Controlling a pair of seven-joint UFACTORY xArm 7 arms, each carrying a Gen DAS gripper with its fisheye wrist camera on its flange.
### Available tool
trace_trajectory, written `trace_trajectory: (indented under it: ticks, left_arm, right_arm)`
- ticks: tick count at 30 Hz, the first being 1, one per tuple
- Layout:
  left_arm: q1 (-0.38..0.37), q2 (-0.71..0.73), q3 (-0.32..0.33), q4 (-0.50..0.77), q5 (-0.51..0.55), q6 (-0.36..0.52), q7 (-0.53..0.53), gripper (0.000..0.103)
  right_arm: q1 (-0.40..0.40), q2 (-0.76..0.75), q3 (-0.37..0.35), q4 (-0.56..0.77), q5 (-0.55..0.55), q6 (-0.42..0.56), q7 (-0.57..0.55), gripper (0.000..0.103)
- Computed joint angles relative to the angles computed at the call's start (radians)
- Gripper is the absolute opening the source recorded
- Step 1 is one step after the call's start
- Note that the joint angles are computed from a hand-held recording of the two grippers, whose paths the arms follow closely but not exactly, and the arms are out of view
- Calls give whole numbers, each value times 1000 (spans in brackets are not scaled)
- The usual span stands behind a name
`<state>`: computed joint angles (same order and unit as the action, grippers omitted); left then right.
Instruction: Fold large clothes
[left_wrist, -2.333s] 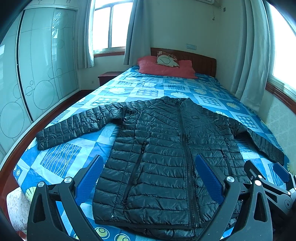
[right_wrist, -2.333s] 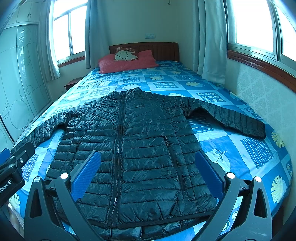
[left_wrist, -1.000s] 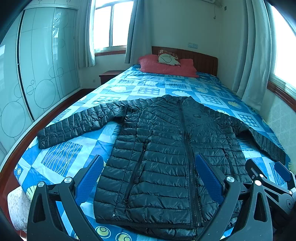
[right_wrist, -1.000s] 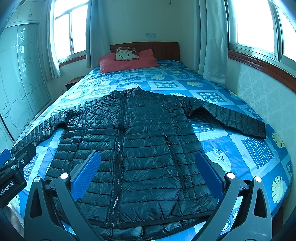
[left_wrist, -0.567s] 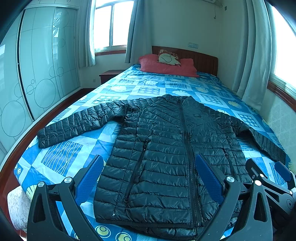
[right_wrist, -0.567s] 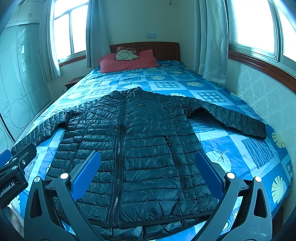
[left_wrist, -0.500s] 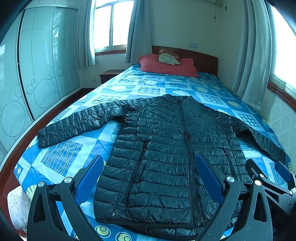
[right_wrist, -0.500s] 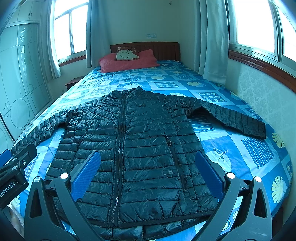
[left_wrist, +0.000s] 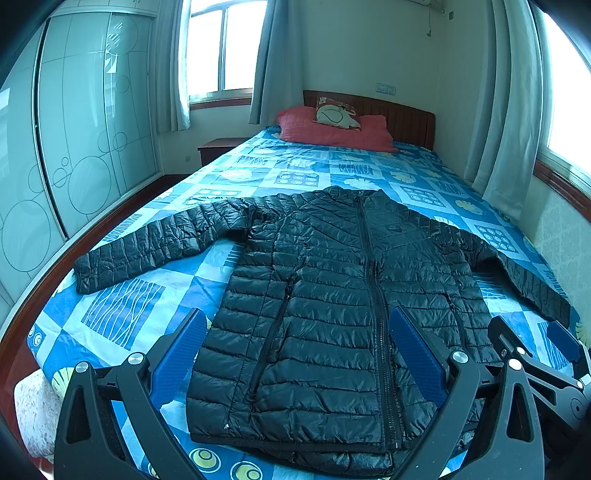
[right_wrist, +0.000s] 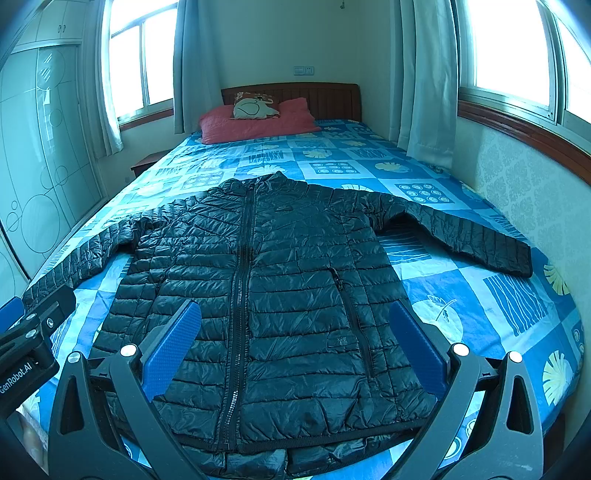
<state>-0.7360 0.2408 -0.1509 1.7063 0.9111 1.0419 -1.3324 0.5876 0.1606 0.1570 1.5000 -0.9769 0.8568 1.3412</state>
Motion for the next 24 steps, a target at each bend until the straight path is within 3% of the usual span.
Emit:
trace_trajectory:
  ticks: [9, 17, 19, 20, 24]
  left_arm:
    - [39, -32, 5, -86, -23, -58, -51, 98]
    - [158, -51, 45, -211, -46, -29, -147, 98]
    - [206, -52, 61, -254, -66, -38, -177, 98]
    - [226, -55, 65, -274, -74, -49, -190, 98]
    - [311, -49, 92, -340, -114, -88, -216, 98]
  right_arm:
    - [-17, 0, -8, -27, 22, -29, 15, 101]
    - [-156, -56, -58, -197, 116, -251, 102, 101]
    - [-206, -68, -81, -243, 135, -304, 142, 85]
    - [-236, -72, -91, -266, 173, -325, 136, 70]
    - [-340, -98, -136, -367, 216, -481, 208, 68]
